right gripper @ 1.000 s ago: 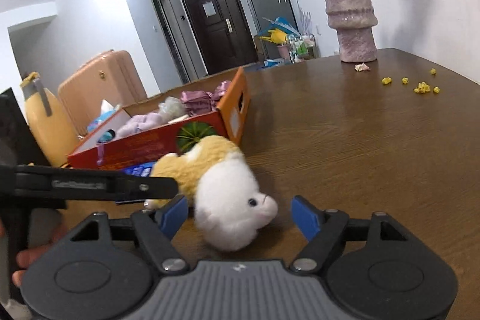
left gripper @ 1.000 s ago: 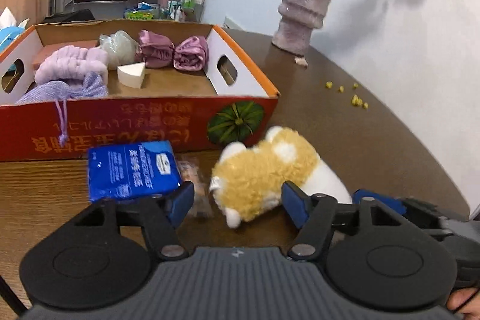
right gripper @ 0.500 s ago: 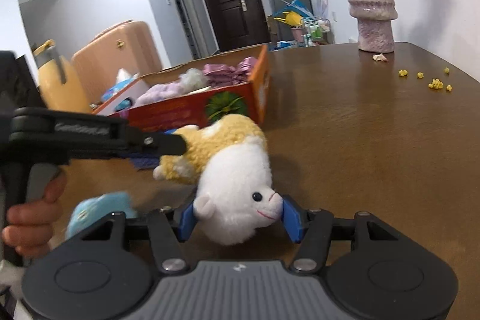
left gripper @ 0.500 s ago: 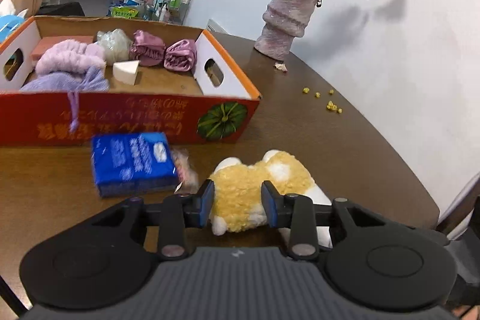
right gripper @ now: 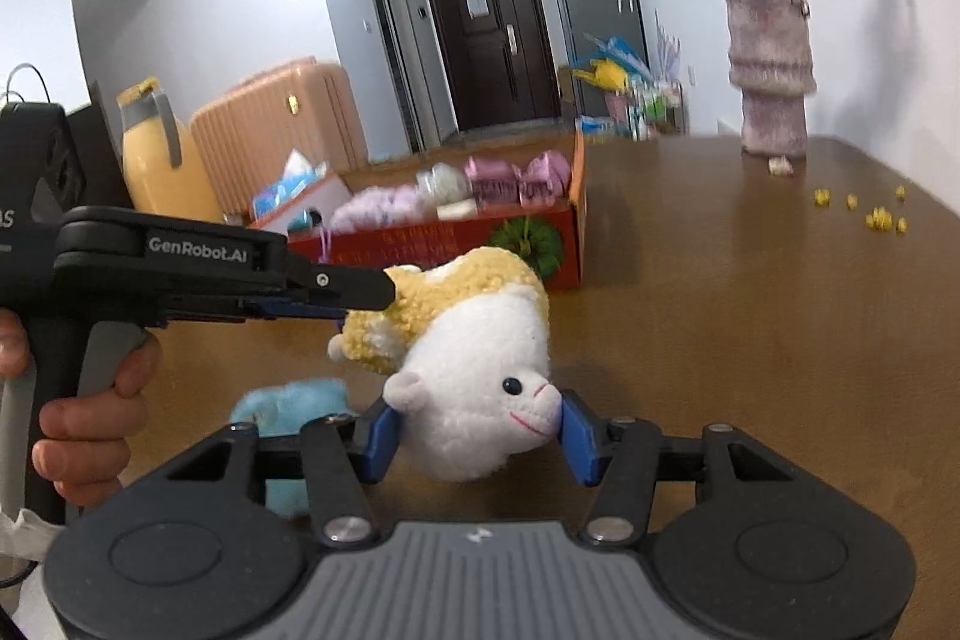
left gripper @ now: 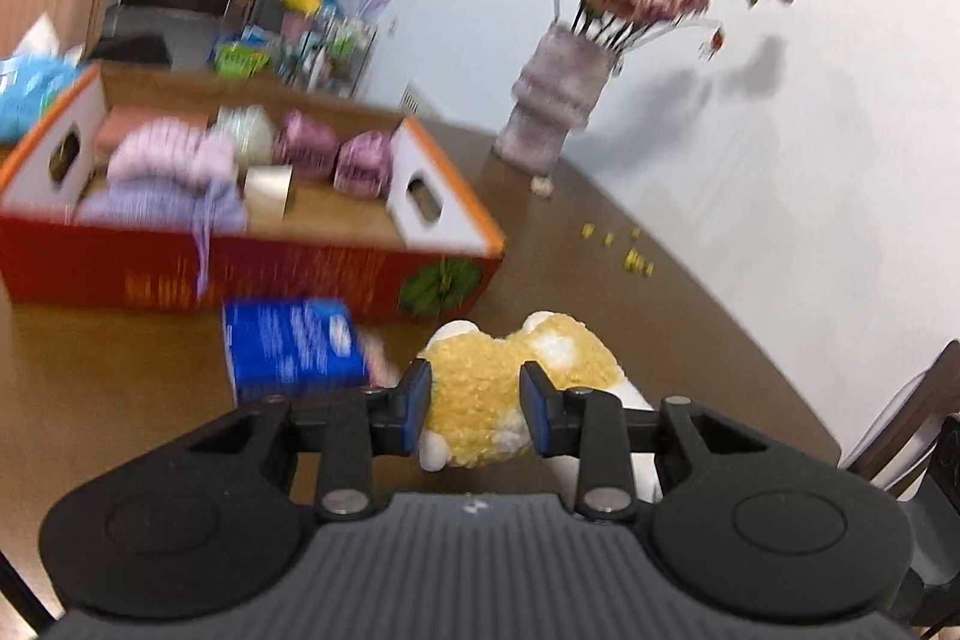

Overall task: Organize soft objects
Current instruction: 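Carry the sheep plush into the box and open both grippers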

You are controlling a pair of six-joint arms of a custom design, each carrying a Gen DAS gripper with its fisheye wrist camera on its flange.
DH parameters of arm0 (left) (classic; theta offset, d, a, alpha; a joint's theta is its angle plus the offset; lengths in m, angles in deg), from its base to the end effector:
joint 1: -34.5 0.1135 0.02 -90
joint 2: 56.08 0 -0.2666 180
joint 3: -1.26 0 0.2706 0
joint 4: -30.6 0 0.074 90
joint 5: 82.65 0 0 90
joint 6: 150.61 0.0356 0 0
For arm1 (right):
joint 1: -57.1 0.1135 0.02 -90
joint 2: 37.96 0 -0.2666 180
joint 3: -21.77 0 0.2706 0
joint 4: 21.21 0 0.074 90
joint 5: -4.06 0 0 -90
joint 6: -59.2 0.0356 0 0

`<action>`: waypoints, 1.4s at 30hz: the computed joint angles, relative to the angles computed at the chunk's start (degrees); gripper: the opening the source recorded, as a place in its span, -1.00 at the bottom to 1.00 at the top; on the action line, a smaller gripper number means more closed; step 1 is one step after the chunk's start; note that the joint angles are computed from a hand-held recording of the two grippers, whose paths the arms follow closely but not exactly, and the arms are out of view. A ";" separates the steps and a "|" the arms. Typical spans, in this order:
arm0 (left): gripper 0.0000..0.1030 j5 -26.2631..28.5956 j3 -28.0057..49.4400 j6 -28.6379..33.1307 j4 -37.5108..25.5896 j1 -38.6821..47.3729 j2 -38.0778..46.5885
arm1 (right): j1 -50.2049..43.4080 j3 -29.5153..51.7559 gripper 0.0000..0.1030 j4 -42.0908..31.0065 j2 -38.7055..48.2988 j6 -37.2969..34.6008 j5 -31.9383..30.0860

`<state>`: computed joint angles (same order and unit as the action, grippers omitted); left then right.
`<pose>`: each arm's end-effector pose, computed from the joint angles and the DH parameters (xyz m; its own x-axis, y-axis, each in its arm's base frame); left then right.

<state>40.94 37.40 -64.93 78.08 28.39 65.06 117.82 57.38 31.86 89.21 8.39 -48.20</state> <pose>0.2601 -0.0476 0.0090 -0.6434 0.0058 -0.7655 0.4779 0.7842 -0.3957 0.1431 0.2106 -0.0081 -0.5237 0.0877 -0.8474 -0.1607 0.9667 0.1993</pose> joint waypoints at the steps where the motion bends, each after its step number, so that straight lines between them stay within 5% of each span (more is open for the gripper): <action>1: -0.37 -0.16 0.70 0.66 -1.24 0.03 -1.34 | -1.36 0.04 0.04 0.02 -1.29 -1.70 -0.83; 5: -0.37 -0.14 8.48 1.85 -8.55 0.19 -4.20 | -8.21 3.62 0.04 -3.20 -5.98 -10.87 -3.95; 9: -0.36 0.20 24.46 1.83 -19.38 0.82 1.00 | -18.17 13.50 0.04 -12.20 -7.36 -16.03 -11.83; 15: -0.38 -5.18 54.54 2.18 -41.99 -0.01 16.70 | -27.51 36.84 0.02 -28.90 3.55 -19.66 -19.89; 19: -0.46 -8.39 62.12 4.94 -45.22 -1.63 22.61 | -28.07 49.10 0.03 -38.90 10.26 -21.39 -19.25; 26: -0.43 -9.17 59.71 6.59 -40.91 -1.81 22.46 | -24.63 57.00 0.15 -49.65 14.13 -24.33 -9.18; 33: -0.35 -12.17 47.16 10.67 -34.29 1.62 12.03 | -24.36 48.36 0.50 -44.41 5.99 -25.01 -8.78; 39: 0.05 -13.54 32.47 13.75 -28.89 8.19 -3.15 | -26.55 37.44 0.59 -41.92 -8.42 -24.66 -14.98; 42: 0.27 -11.77 24.94 14.52 -26.13 12.51 -11.04 | -25.21 32.62 0.69 -41.23 -15.37 -23.81 -13.04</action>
